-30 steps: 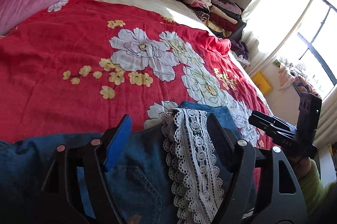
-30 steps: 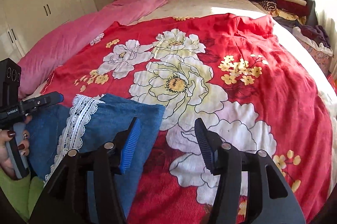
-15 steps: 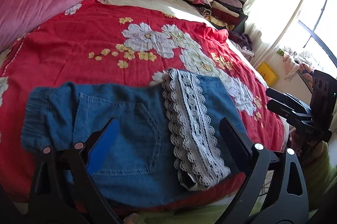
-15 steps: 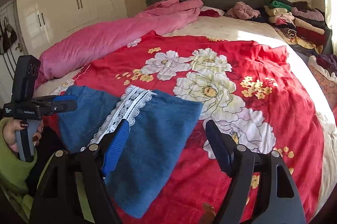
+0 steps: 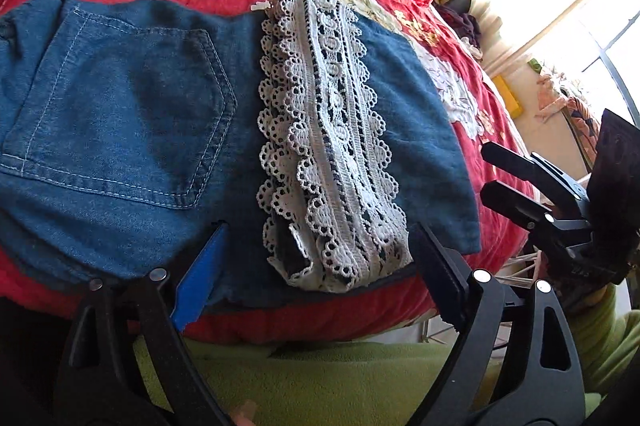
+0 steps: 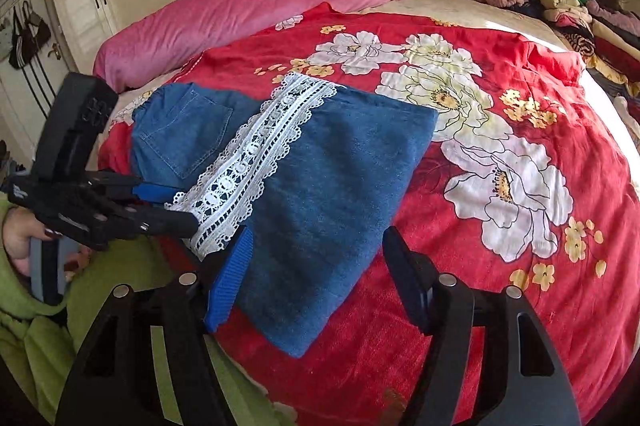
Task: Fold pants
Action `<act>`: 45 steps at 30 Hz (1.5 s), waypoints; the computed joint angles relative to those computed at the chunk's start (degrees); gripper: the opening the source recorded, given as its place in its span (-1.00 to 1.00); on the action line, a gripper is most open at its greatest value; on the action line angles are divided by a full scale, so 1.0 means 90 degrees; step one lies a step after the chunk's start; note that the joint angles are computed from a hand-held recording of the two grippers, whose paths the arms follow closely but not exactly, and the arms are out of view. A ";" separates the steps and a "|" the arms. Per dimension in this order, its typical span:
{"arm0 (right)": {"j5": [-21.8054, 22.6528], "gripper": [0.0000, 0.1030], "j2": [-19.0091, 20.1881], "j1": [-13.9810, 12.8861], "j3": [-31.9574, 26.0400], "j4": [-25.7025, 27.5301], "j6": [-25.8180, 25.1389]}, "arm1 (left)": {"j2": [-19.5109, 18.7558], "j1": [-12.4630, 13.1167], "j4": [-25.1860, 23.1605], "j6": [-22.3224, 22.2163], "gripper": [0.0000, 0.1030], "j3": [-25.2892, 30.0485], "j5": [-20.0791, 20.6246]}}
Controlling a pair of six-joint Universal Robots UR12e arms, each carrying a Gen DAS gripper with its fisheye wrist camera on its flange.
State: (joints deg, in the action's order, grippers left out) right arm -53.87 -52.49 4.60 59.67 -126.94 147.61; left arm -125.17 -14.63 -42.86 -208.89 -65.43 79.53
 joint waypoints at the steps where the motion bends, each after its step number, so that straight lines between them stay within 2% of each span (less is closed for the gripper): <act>1: 0.0013 0.28 0.0001 0.0002 -0.0004 0.0012 -0.0010 | -0.0004 -0.0019 0.0003 0.0080 -0.25 0.0013 0.0075; 2: 0.0025 0.28 -0.0003 0.0004 -0.0002 -0.0008 -0.0030 | 0.0020 0.0002 0.0121 0.0093 -0.63 -0.0050 -0.0037; 3: 0.0043 0.28 -0.0012 0.0007 0.0008 -0.0044 -0.0038 | 0.0061 0.0034 0.0196 0.0018 -0.76 -0.0117 -0.0144; 8: 0.0330 0.28 -0.0097 0.0051 0.0077 -0.0039 -0.0375 | 0.0274 0.0005 0.0193 0.0444 -0.77 -0.0336 0.0159; 11: 0.0259 0.28 -0.0062 0.0116 -0.0002 0.0140 -0.0473 | 0.0262 -0.0052 0.0024 0.0650 -0.77 -0.0290 0.0375; 15: 0.0090 0.28 -0.0014 0.0182 -0.0077 0.0432 -0.0567 | 0.0243 -0.0065 -0.0032 0.0721 -0.63 -0.0272 0.0459; 19: -0.0632 0.25 0.0082 0.0277 -0.0215 0.0876 -0.0603 | 0.0244 -0.0065 -0.0019 0.0771 -0.52 -0.0279 0.0476; 21: -0.0777 0.25 0.0114 0.0279 -0.0234 0.1053 -0.0615 | 0.0244 -0.0059 -0.0004 0.0783 -0.44 -0.0284 0.0441; 25: -0.0780 0.25 0.0052 0.0263 -0.0050 0.0834 -0.0634 | 0.0248 -0.0054 0.0030 0.0787 -0.36 -0.0296 0.0418; 29: -0.0747 0.28 0.0058 0.0252 -0.0087 0.0888 -0.0595 | 0.0269 -0.0064 0.0028 0.0789 -0.28 -0.0303 0.0482; 35: -0.0471 0.29 -0.0005 0.0160 0.0000 0.0609 -0.0247 | 0.0290 -0.0089 0.0024 0.0775 -0.21 -0.0285 0.0626; 37: -0.0432 0.43 -0.0018 0.0133 0.0014 0.0489 -0.0120 | 0.0298 -0.0096 0.0037 0.0772 -0.16 -0.0284 0.0671; 41: -0.0319 0.46 -0.0040 0.0073 0.0032 0.0260 0.0124 | 0.0319 -0.0107 0.0054 0.0798 0.02 -0.0279 0.0747; 43: -0.0321 0.74 -0.0060 0.0054 0.0069 0.0093 0.0235 | 0.0333 -0.0120 0.0068 0.0821 0.17 -0.0279 0.0813; 45: -0.0281 0.75 -0.0074 0.0036 0.0092 0.0005 0.0289 | 0.0339 -0.0132 0.0071 0.0833 0.30 -0.0268 0.0889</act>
State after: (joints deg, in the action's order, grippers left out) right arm -56.40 -53.16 4.92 60.50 -126.90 150.22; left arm -122.12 -15.82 -42.21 -201.39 -67.85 87.53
